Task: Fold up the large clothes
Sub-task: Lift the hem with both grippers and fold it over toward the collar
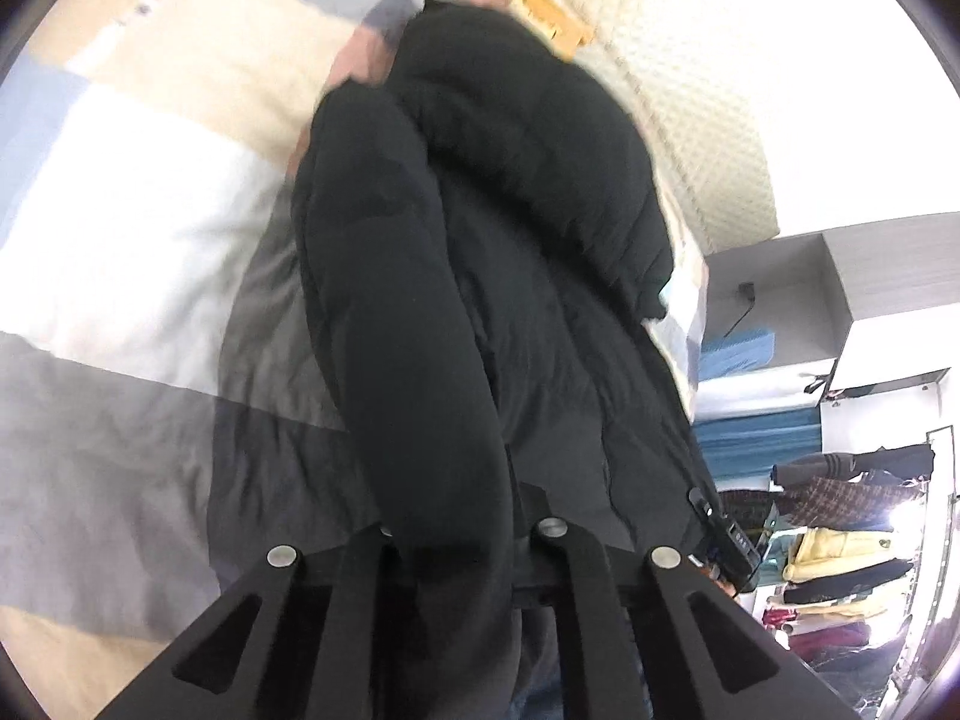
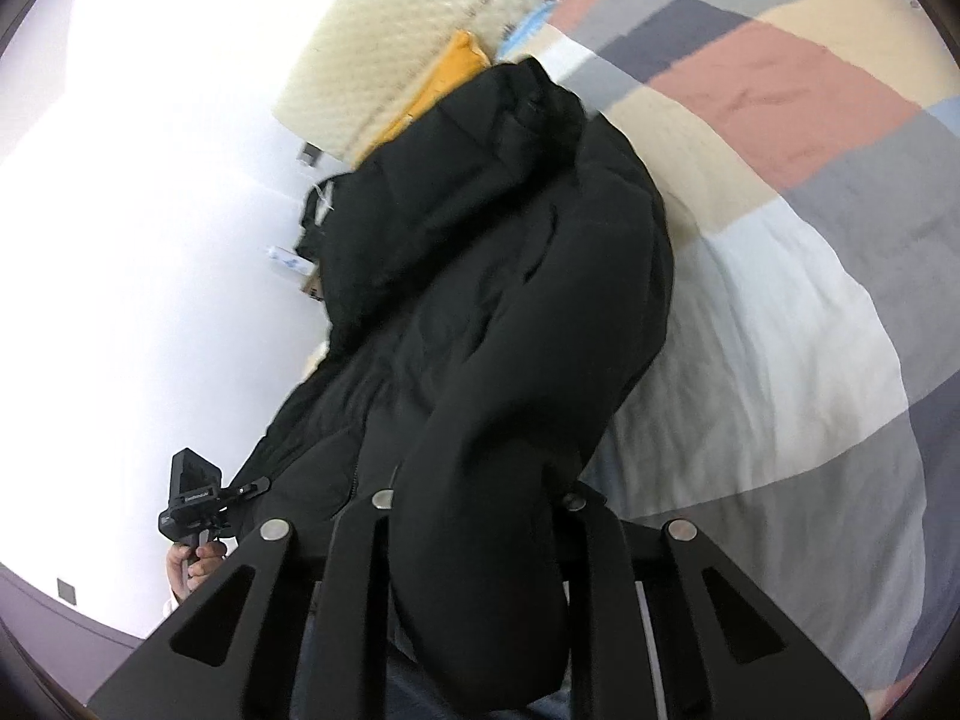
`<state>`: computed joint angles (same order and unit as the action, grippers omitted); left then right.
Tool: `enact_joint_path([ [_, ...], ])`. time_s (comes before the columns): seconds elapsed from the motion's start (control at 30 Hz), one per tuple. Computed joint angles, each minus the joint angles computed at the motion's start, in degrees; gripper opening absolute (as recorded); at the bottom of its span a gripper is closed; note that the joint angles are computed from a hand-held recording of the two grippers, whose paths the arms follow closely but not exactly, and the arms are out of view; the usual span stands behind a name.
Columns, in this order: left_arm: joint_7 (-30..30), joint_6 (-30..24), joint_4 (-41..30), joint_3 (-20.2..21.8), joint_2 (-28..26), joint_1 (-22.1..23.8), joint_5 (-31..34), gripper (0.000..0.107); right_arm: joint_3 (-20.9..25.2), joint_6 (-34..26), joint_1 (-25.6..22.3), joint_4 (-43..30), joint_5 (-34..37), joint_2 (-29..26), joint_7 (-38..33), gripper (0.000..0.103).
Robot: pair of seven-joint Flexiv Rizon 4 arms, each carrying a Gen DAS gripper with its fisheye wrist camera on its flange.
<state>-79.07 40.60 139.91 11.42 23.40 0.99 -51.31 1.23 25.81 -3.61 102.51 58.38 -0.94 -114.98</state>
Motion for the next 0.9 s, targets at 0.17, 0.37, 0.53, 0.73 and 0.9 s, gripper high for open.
enact_joint_path([
  [0.17,-3.17,-3.56,-1.04,1.82,5.36,1.64,4.7,0.009,-1.64,-2.43,-0.94,0.18,0.62,4.48,0.14,0.018],
  [0.37,-7.36,-7.14,-1.57,2.84,12.72,2.3,9.81,0.008,-4.62,-4.65,-0.32,0.85,1.74,10.02,0.46,0.018],
  [0.53,-11.93,-10.09,-2.29,2.55,19.3,2.22,14.3,0.008,-7.82,-8.25,0.2,2.45,2.08,15.14,1.22,0.018],
  [0.73,-15.75,-13.43,-2.77,3.42,26.4,1.29,17.29,0.008,-12.04,-11.81,1.36,5.26,2.16,22.66,1.7,0.018],
  [0.9,-18.88,-17.42,-3.49,3.91,31.71,1.15,20.14,0.007,-15.54,-14.06,2.88,6.76,0.77,28.75,3.17,0.018],
])
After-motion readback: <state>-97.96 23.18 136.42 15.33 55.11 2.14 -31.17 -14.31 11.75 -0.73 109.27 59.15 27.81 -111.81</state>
